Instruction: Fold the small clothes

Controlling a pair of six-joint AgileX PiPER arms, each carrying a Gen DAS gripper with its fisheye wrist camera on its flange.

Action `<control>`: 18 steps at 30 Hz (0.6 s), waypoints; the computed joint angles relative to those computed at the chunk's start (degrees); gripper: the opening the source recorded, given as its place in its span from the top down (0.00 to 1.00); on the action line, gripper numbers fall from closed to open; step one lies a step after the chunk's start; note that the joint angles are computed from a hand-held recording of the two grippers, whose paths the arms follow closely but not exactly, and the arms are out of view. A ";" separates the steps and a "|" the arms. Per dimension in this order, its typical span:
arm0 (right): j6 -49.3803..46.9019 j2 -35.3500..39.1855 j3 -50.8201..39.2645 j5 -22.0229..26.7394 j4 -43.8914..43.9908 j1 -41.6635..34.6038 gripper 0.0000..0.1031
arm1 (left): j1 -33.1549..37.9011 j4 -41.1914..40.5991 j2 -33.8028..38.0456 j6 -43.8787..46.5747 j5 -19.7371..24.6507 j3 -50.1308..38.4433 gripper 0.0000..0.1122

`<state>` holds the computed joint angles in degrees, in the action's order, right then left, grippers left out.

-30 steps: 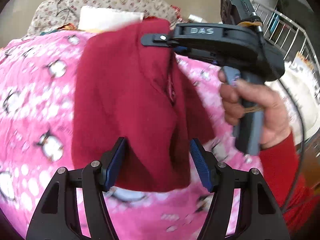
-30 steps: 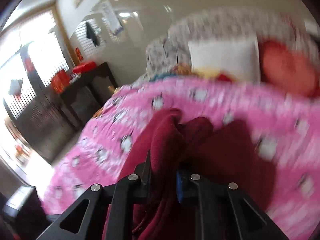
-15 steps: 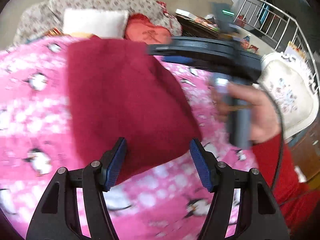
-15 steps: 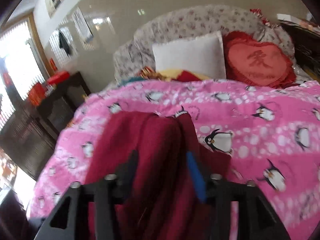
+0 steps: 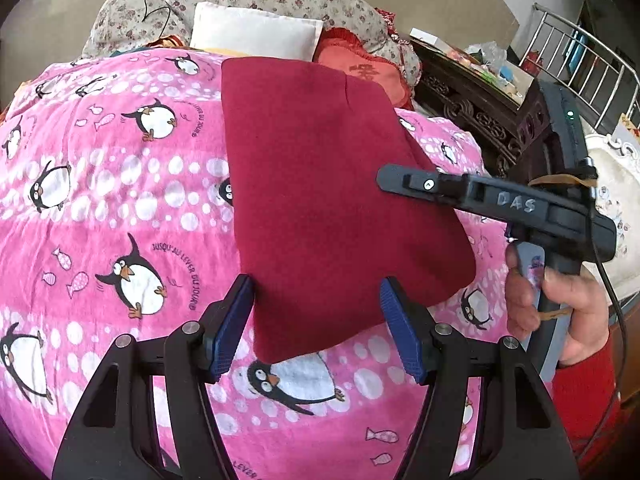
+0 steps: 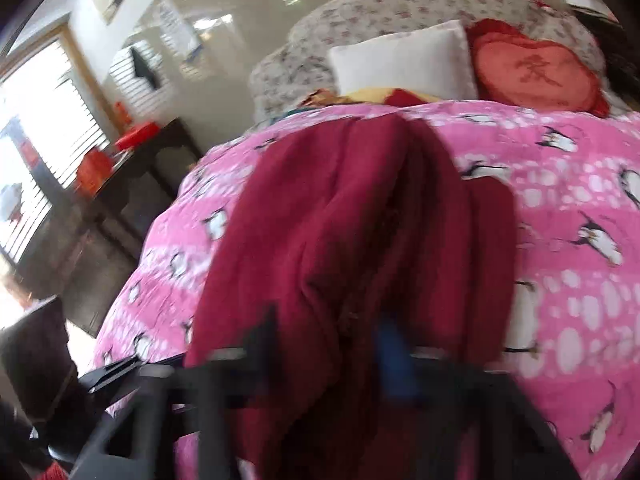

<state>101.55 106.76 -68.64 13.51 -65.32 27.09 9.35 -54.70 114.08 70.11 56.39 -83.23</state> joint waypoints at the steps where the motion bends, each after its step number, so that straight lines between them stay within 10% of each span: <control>1: 1.25 -0.55 0.09 2.19 -2.26 1.27 0.73 | -0.17 0.26 -0.40 -0.88 0.02 -0.01 0.42; 8: -3.32 -7.83 3.82 14.26 -2.42 6.32 0.74 | -0.41 -4.91 -4.21 2.95 1.53 2.47 0.39; 15: 3.41 -5.86 6.96 9.84 -5.68 2.85 0.64 | -6.48 -0.41 -2.80 1.61 -10.19 4.59 0.39; 18: 3.05 -8.96 7.22 17.22 -4.13 6.24 0.60 | -5.22 -0.72 -2.37 1.62 -8.25 3.88 0.39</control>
